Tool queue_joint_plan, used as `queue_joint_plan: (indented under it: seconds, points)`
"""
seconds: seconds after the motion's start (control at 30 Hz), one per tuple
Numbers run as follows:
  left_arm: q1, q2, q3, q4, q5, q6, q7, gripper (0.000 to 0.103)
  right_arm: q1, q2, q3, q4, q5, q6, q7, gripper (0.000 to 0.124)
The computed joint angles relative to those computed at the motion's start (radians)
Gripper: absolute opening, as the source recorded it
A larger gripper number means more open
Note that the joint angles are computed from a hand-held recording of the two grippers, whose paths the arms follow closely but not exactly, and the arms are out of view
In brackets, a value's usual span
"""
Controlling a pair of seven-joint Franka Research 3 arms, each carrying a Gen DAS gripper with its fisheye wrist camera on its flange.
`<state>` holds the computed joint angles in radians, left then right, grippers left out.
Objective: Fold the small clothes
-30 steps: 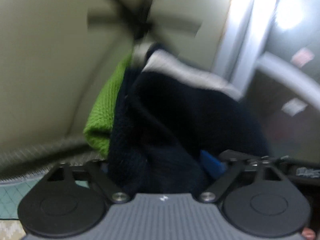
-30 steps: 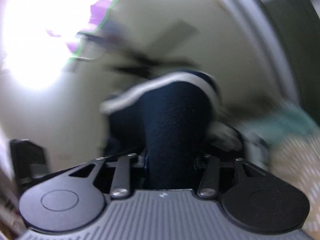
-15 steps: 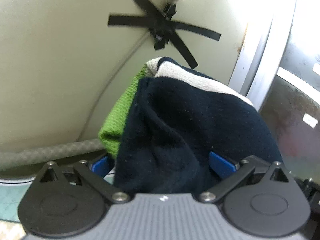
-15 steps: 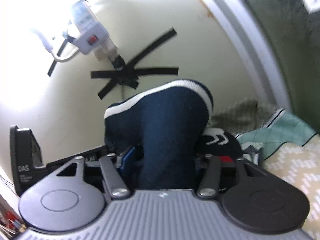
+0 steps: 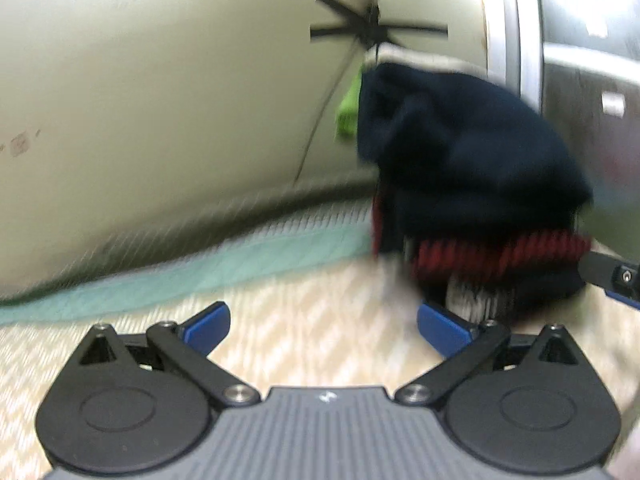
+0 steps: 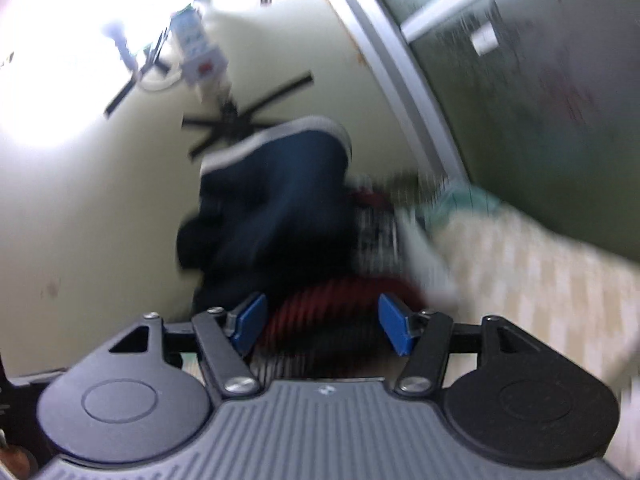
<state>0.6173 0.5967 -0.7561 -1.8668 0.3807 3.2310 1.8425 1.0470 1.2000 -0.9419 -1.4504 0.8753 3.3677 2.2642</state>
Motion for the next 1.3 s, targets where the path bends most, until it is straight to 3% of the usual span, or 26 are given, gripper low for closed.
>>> queue_joint_plan:
  seconds: [0.13, 0.27, 0.33, 0.4, 0.43, 0.87, 1.3]
  points:
    - [-0.002, -0.072, 0.085, -0.123, 0.055, 0.126, -0.09, 0.103, 0.079, -0.016, -0.008, -0.074, -0.028, -0.045, 0.007, 0.055]
    - [0.08, -0.11, 0.059, -0.21, 0.118, 0.149, -0.158, 0.103, 0.156, -0.017, -0.043, -0.143, -0.063, -0.085, 0.057, 0.055]
    - [0.152, -0.12, 0.009, -0.245, 0.144, 0.129, -0.161, 0.103, 0.193, 0.003, -0.082, -0.162, -0.079, -0.108, 0.091, 0.057]
    - [0.279, -0.078, -0.107, -0.243, 0.248, 0.074, -0.201, 0.103, 0.208, 0.01, -0.095, -0.171, -0.101, -0.118, 0.118, 0.057]
    - [0.298, -0.073, -0.128, -0.239, 0.257, 0.046, -0.201, 0.103, 0.211, 0.01, -0.099, -0.174, -0.113, -0.121, 0.128, 0.058]
    - [0.3, -0.088, -0.138, -0.253, 0.153, 0.027, -0.124, 0.103, 0.209, 0.012, -0.125, -0.171, -0.283, -0.159, 0.261, 0.062]
    - [0.3, -0.101, -0.123, -0.269, 0.204, 0.073, -0.168, 0.103, 0.19, -0.016, -0.098, -0.178, -0.347, -0.128, 0.279, 0.072]
